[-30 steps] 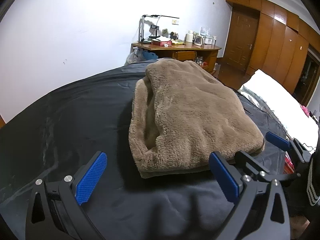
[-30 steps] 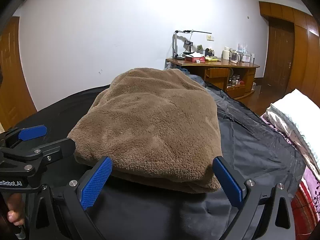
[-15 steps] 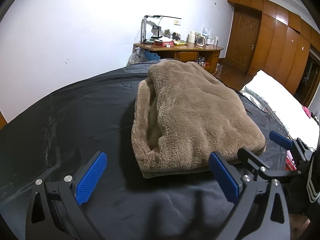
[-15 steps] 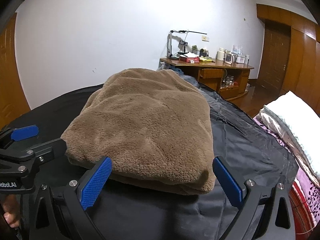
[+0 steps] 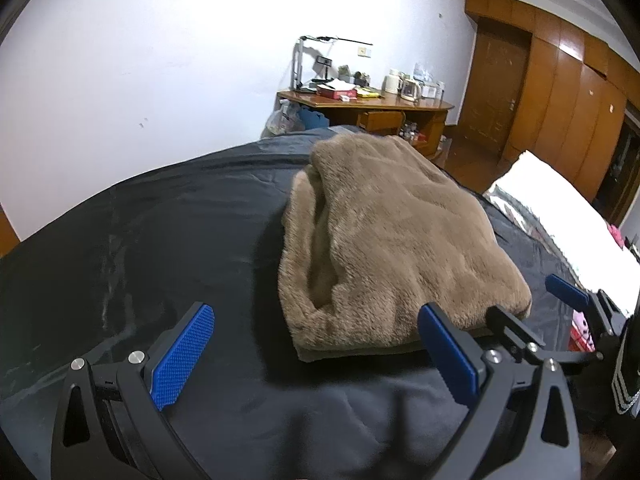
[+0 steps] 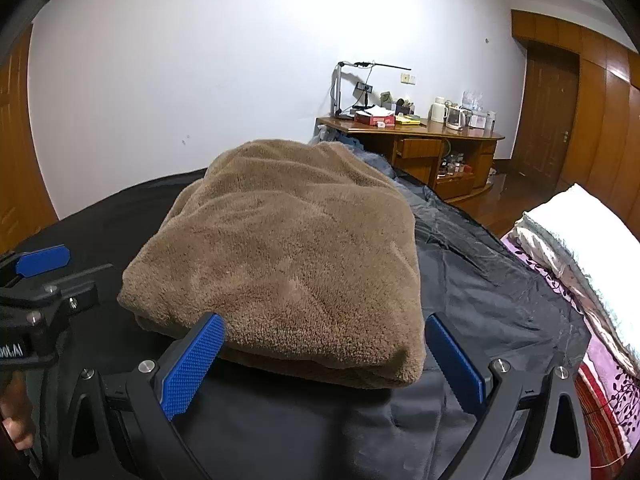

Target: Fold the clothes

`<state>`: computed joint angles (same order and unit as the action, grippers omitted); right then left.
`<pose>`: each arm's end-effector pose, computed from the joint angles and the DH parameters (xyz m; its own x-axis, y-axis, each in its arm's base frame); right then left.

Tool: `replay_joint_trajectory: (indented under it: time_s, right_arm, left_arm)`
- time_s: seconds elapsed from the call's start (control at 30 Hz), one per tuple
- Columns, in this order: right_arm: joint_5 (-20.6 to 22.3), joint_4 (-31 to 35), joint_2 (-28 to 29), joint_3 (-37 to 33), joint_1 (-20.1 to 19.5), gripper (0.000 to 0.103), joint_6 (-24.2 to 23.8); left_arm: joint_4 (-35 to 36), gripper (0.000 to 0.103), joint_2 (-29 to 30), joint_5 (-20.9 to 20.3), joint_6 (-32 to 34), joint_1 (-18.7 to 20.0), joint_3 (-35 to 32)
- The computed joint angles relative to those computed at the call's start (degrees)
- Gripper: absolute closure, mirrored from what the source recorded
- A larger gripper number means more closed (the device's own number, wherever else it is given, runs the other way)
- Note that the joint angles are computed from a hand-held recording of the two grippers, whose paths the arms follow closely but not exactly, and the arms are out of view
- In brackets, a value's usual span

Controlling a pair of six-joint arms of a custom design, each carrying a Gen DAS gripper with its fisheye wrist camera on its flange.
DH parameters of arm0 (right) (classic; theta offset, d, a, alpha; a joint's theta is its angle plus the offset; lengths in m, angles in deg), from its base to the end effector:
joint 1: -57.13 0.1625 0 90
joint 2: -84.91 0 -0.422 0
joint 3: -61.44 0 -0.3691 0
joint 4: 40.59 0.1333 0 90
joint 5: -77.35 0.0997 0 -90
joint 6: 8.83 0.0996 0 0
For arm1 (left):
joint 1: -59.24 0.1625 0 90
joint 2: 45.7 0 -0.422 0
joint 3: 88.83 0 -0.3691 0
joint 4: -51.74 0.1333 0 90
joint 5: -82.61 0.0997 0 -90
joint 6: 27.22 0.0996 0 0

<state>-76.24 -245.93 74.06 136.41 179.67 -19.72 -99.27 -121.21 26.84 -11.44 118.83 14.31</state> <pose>0.3989 -0.5432 -0.0402 -0.6734 0.2433 0.6981 -0.4726 0.5845 -0.6595 -0.1208 -0.5798 0.3860 -0.7220 0.3417 -0.6016 0.6433 0.6518 -0.4017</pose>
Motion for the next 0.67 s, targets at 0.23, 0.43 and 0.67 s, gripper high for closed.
replay_joint_trajectory:
  time_s: [0.23, 0.43, 0.67]
  right_arm:
    - [-0.65, -2.0, -0.3, -0.69, 1.09, 0.001, -2.25]
    - [-0.39, -1.4, 0.29, -1.05, 1.24, 0.001, -2.4]
    - [-0.22, 0.27, 0.04, 0.14, 0.63, 0.001, 0.0]
  left_arm:
    - [-0.92, 0.001, -2.12, 0.57, 0.02, -1.41, 0.65]
    - [-1.38, 0.001, -2.65, -0.66, 1.2, -2.11, 1.78]
    - [-3.43, 0.001, -2.17, -1.5, 1.99, -1.9, 3.02]
